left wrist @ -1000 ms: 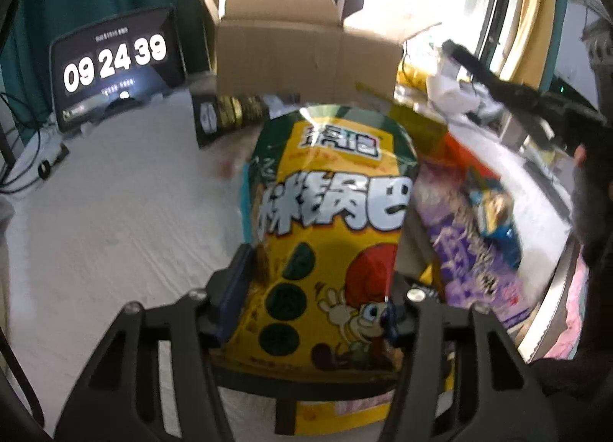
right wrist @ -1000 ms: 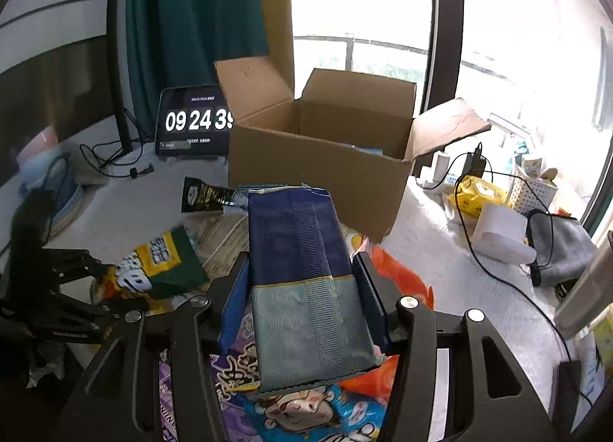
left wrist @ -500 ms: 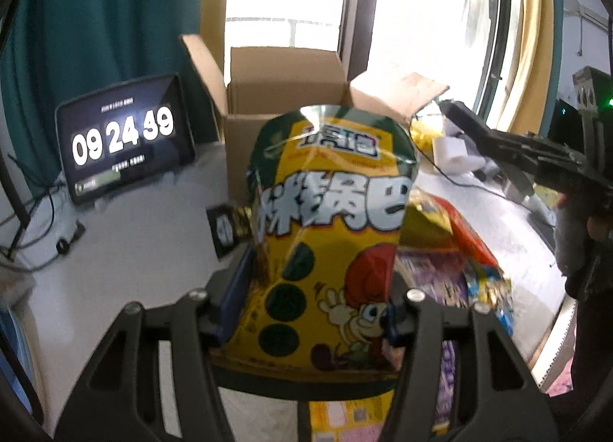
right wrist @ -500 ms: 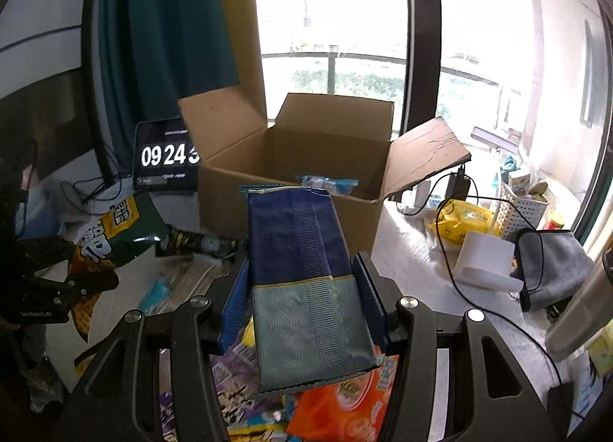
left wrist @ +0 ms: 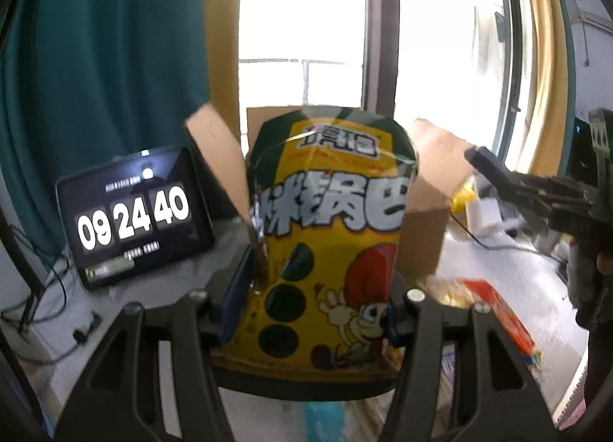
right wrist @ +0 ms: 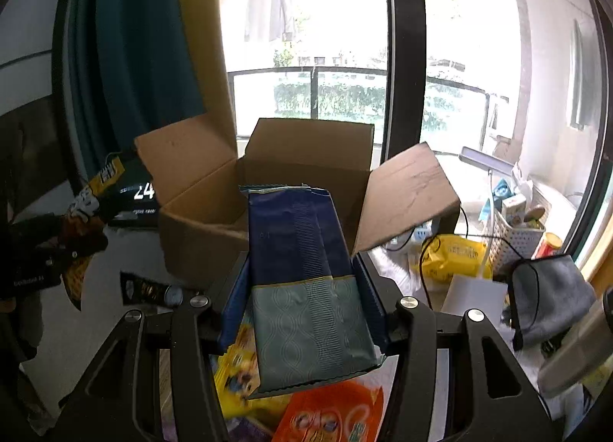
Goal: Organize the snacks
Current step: 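Carry the blue-green packet and yellow bag into the box and release both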
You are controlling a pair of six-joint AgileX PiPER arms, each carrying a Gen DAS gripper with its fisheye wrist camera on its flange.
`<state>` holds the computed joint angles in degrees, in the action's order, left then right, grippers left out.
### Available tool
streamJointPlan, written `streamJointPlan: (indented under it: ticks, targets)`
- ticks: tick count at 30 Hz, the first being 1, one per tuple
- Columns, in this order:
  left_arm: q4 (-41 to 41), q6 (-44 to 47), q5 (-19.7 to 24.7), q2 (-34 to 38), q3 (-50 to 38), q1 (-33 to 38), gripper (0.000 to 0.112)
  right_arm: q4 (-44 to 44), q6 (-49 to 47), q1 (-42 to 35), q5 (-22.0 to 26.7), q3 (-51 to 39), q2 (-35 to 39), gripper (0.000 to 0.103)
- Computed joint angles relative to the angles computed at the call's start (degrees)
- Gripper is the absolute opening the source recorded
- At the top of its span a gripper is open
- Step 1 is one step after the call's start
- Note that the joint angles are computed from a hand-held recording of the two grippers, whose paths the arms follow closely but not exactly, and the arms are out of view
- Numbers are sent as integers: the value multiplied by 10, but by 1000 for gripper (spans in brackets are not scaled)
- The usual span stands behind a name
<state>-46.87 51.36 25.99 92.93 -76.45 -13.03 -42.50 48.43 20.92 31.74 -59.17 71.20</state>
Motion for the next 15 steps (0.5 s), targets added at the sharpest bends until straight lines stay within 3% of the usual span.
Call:
streamJointPlan:
  ticks: [7,15]
  targets:
    - [41,-66,7,85,-140,-13,58,26,-38,-56,-48,-53,57,56]
    - [180,-208,28,213,-335,-49,58,78,-94,-113,-85,-138,142,56]
